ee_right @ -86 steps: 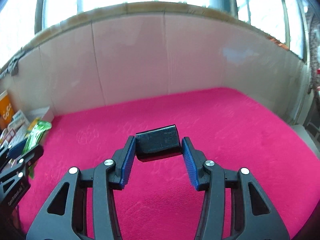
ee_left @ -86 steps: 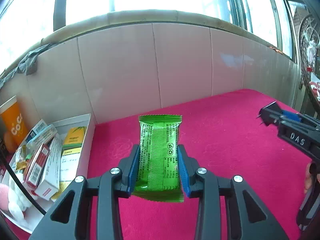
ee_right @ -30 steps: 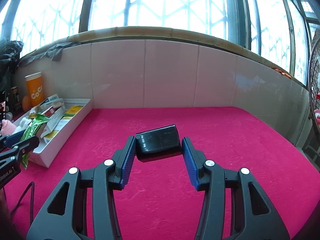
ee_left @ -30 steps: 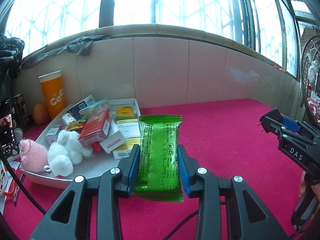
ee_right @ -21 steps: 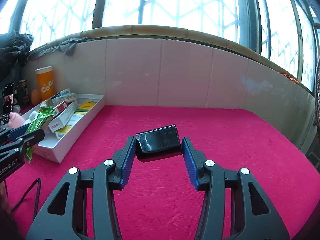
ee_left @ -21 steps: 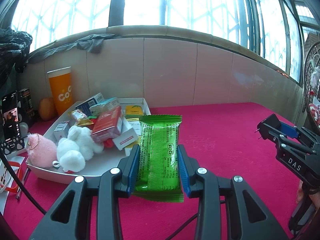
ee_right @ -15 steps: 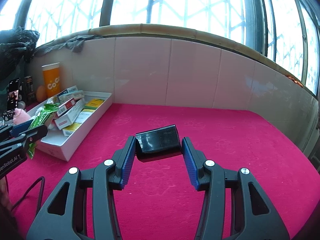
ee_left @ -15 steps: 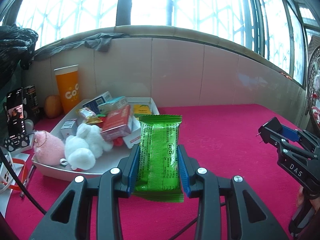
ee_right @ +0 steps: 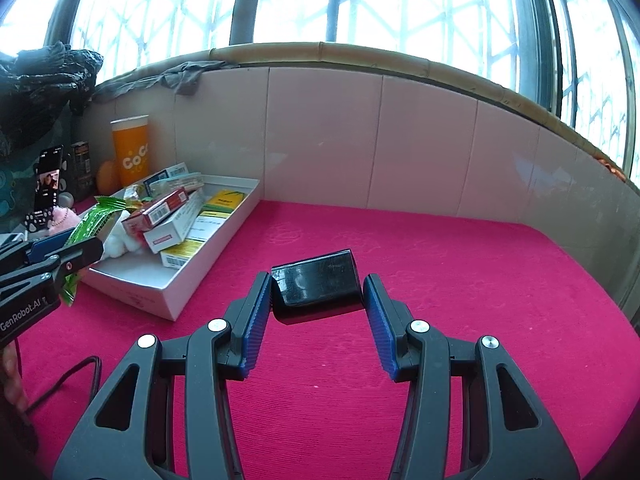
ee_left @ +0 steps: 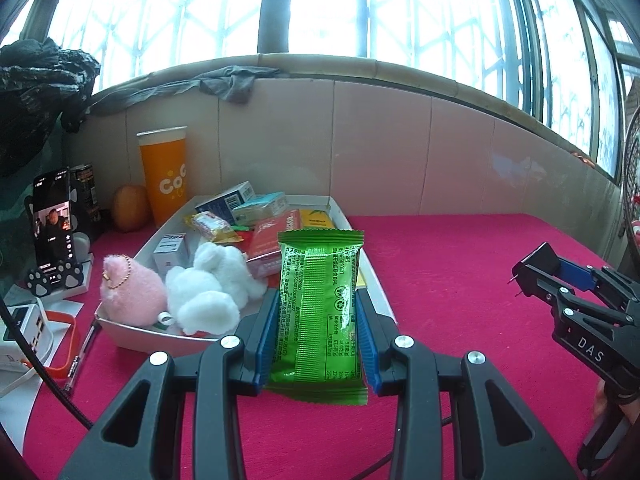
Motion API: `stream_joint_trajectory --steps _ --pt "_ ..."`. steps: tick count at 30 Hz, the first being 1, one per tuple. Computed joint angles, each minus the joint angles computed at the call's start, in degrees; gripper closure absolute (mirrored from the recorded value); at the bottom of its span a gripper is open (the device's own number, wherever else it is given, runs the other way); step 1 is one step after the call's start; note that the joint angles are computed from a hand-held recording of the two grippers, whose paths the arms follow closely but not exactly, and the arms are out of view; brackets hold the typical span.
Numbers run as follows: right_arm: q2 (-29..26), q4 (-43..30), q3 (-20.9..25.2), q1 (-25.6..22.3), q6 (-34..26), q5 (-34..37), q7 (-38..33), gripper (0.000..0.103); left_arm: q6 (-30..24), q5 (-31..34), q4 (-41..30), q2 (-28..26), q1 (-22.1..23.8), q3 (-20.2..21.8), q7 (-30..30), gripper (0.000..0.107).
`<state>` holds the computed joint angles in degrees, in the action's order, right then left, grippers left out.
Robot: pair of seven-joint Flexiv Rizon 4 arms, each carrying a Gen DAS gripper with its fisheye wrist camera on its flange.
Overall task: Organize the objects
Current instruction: 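Carry the green snack bar with the left gripper while the right carries the charger to the tray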
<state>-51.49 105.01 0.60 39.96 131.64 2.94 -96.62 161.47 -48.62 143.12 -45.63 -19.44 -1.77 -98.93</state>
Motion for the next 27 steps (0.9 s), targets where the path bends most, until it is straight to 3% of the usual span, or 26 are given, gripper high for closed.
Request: stream_joint_trajectory --steps 14,27 --pt "1.5 0.3 1.8 0.1 -1.9 -4.0 1.4 0.057 1.7 1.6 4.5 1.2 1.7 1.3 -5.6 0.071" --pt "3.4 -0.4 3.0 1.0 -2.9 -6.9 1.4 0.057 3.6 0.8 9.2 4.9 3.5 3.2 -6.7 0.071"
